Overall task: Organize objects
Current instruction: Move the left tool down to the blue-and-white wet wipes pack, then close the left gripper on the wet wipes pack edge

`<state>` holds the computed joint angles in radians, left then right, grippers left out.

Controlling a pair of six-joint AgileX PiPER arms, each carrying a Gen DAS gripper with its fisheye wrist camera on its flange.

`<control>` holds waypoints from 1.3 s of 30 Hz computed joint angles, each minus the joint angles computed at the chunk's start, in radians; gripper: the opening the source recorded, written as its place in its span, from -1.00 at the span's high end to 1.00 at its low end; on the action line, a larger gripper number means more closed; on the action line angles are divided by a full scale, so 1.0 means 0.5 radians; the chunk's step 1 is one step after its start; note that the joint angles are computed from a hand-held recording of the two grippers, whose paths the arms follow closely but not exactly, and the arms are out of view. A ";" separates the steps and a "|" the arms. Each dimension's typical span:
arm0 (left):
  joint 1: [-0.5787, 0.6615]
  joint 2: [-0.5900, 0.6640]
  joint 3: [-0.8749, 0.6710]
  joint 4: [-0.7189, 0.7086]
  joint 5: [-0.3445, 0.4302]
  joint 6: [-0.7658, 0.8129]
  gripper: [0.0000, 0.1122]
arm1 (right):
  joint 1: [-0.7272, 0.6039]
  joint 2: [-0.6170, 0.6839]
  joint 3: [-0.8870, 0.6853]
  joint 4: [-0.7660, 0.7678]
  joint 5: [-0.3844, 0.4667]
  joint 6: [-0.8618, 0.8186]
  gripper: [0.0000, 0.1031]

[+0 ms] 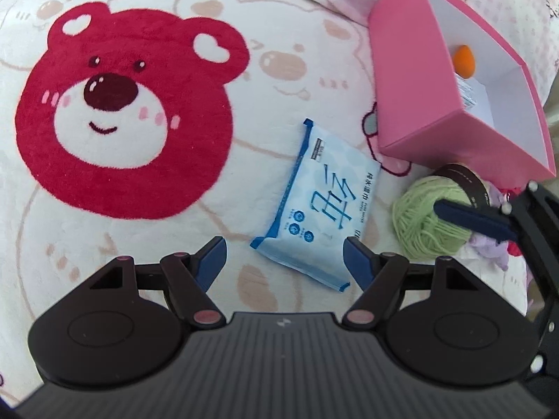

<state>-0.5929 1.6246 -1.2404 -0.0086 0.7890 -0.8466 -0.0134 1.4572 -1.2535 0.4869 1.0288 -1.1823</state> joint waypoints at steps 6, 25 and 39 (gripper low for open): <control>0.029 0.021 0.067 0.026 -0.103 0.021 -0.11 | 0.095 0.076 0.057 -0.085 -0.094 0.289 -0.71; 0.016 0.120 0.108 0.134 -0.436 -0.040 0.40 | 0.166 0.181 0.256 -0.090 -0.380 0.683 -0.71; 0.099 0.053 0.297 -0.376 -0.636 0.224 0.48 | 0.131 0.245 0.167 -0.030 -0.290 0.919 -0.60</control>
